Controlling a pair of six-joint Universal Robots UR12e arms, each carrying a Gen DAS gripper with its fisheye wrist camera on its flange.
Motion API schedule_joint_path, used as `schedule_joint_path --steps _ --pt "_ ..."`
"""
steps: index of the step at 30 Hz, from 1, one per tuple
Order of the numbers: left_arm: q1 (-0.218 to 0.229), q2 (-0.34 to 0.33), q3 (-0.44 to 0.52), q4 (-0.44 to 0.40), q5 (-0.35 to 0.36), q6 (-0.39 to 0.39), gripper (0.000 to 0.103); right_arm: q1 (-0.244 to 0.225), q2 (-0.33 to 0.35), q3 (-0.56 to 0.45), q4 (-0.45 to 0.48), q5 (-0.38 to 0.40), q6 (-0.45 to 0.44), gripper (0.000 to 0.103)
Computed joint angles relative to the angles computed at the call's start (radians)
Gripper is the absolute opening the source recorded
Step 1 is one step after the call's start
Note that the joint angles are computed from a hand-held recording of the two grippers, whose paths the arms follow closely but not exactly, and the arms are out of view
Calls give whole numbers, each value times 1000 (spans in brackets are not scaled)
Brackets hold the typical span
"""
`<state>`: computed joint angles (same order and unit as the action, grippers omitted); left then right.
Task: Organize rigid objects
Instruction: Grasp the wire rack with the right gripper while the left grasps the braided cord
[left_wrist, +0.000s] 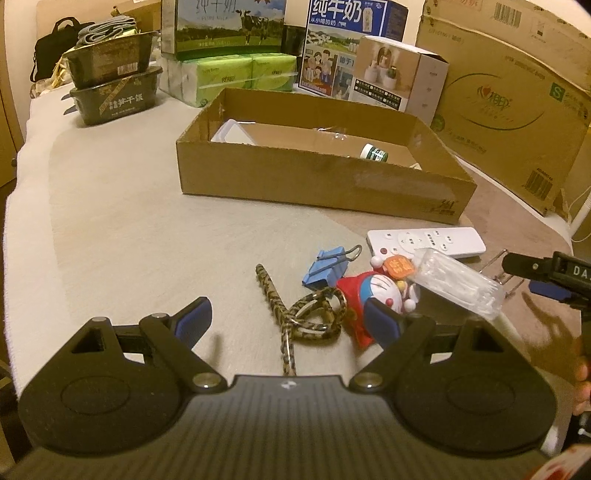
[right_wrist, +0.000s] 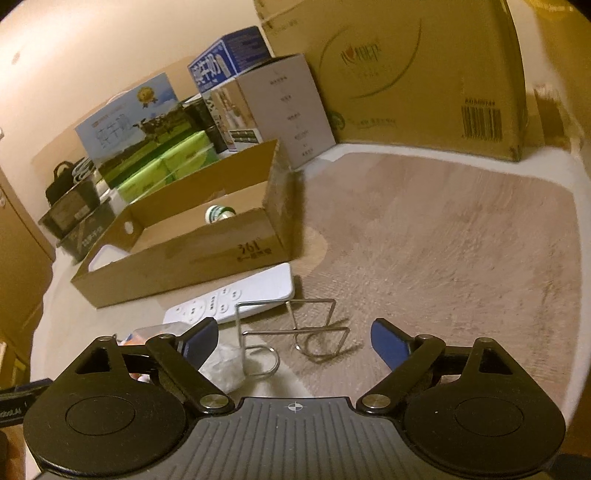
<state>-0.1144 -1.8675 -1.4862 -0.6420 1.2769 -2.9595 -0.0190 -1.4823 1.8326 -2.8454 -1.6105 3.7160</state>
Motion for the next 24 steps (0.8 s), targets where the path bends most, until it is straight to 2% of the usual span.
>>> schedule_joint_path --steps 9,12,14,19,24 --pt "-5 -17 8 5 -3 -15 88 -25 34 23 -109 68 -10 89" --pt "-3 -19 8 12 -9 -20 87 -28 37 28 -134 80 -6 75" --pt "0 -17 5 22 -19 -22 87 -29 40 24 -132 86 -9 73" --pt "6 -11 -3 34 -30 -31 87 -21 37 13 -102 65 -40 73" --pt "11 -7 -9 29 -43 -10 86 1 26 6 -77 -17 -79 73"
